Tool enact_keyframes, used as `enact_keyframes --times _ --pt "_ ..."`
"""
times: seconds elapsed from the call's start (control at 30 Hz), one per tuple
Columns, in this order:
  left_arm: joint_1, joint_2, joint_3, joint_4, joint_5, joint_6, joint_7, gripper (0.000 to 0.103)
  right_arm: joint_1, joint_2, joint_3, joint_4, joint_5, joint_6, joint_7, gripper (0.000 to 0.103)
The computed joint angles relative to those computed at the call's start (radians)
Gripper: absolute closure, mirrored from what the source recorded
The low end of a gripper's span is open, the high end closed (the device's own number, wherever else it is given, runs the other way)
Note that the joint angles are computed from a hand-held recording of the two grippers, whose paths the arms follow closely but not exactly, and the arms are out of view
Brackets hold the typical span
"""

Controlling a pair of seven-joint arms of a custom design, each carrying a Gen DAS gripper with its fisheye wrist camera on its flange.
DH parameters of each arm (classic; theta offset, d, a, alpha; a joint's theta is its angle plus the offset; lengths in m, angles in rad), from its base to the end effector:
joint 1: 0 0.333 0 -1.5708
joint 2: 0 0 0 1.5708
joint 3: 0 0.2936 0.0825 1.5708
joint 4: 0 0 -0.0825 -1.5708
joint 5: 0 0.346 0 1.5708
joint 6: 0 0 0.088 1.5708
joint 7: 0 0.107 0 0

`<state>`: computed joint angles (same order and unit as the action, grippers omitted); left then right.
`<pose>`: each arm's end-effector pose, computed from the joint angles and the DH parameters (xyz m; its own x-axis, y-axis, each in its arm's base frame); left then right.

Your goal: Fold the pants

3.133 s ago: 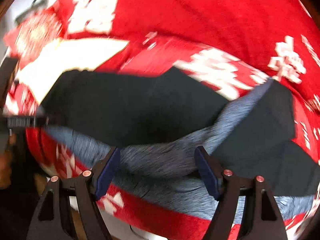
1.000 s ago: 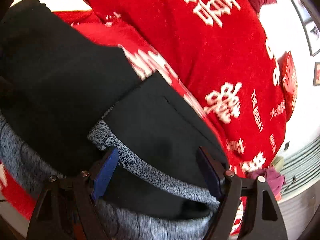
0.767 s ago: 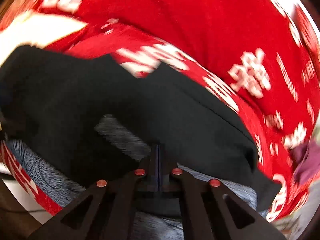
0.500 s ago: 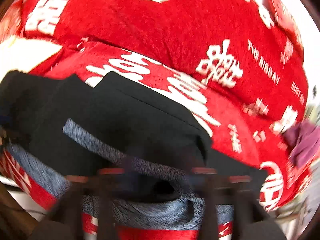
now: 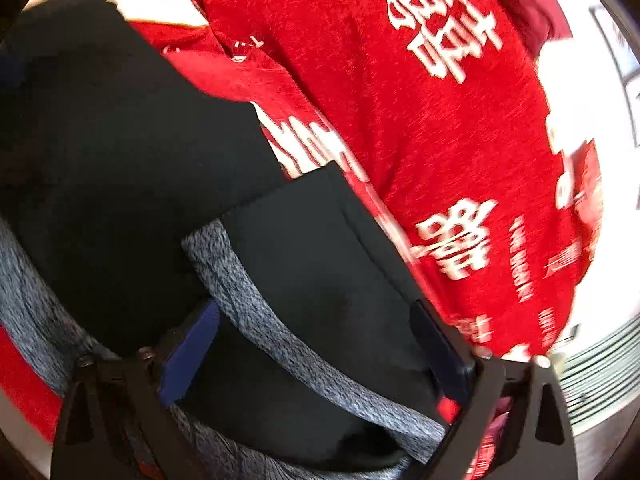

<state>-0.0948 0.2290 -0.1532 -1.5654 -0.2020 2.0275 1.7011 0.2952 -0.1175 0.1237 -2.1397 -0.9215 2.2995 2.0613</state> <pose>0.5934 -0.1528 0.5232 -0.3160 -0.9277 0.1988 -0.9317 0.2639 -0.2495 0.4744 0.1947 0.4861 0.2303 -0.7449 0.6262 -0.7562 -0.5420 -0.3666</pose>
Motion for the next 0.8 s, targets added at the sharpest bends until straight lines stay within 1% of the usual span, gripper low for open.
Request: enact_keyframes --times 0.03,0.07,0.1,0.17,0.2,0.33,0.47,0.53,0.6,0.67,0.7,0.73,0.8 --pt "-0.002 0.002 0.0 0.002 0.003 -0.001 -0.005 0.011 0.0 0.002 -0.028 0.013 0.152 0.031 -0.081 0.095" --pt "-0.004 0.002 0.0 0.003 0.009 0.0 -0.011 0.011 0.006 0.014 -0.061 0.036 0.276 0.019 -0.123 0.094" --pt "-0.007 0.002 0.0 0.003 0.015 0.001 -0.014 0.011 -0.016 0.001 -0.059 0.027 0.329 0.044 -0.141 0.094" --pt "-0.012 0.003 0.0 0.002 0.028 0.004 -0.017 0.011 -0.035 -0.038 -0.09 0.001 0.48 0.1 -0.175 0.095" --pt "-0.013 0.005 0.0 0.004 0.031 0.004 -0.02 0.011 -0.047 -0.063 -0.099 -0.017 0.522 0.126 -0.175 0.095" --pt "-0.015 0.013 0.0 0.015 0.036 -0.004 -0.028 0.011 -0.097 -0.165 -0.119 -0.079 0.606 0.189 -0.141 0.095" --pt "-0.015 0.024 0.0 0.034 0.036 -0.015 -0.037 0.011 -0.161 -0.315 -0.156 -0.168 0.674 0.244 -0.077 0.095" --pt "-0.017 0.031 0.001 0.046 0.039 -0.025 -0.046 0.011 -0.195 -0.391 -0.191 -0.216 0.711 0.273 -0.054 0.095" --pt "-0.018 0.037 -0.001 0.058 0.037 -0.035 -0.051 0.011 -0.248 -0.461 -0.215 -0.269 0.728 0.304 -0.016 0.095" --pt "-0.018 0.039 -0.003 0.065 0.031 -0.044 -0.05 0.011 -0.319 -0.538 -0.24 -0.336 0.73 0.301 0.026 0.095" --pt "-0.019 0.038 -0.004 0.065 0.029 -0.046 -0.049 0.011 -0.344 -0.57 -0.261 -0.374 0.742 0.305 0.043 0.095" --pt "-0.021 0.038 -0.006 0.066 0.03 -0.049 -0.051 0.011 -0.366 -0.597 -0.279 -0.404 0.75 0.302 0.049 0.094" --pt "-0.032 0.041 -0.008 0.072 0.044 -0.055 -0.053 0.011 -0.431 -0.633 -0.312 -0.47 0.762 0.298 0.081 0.094"
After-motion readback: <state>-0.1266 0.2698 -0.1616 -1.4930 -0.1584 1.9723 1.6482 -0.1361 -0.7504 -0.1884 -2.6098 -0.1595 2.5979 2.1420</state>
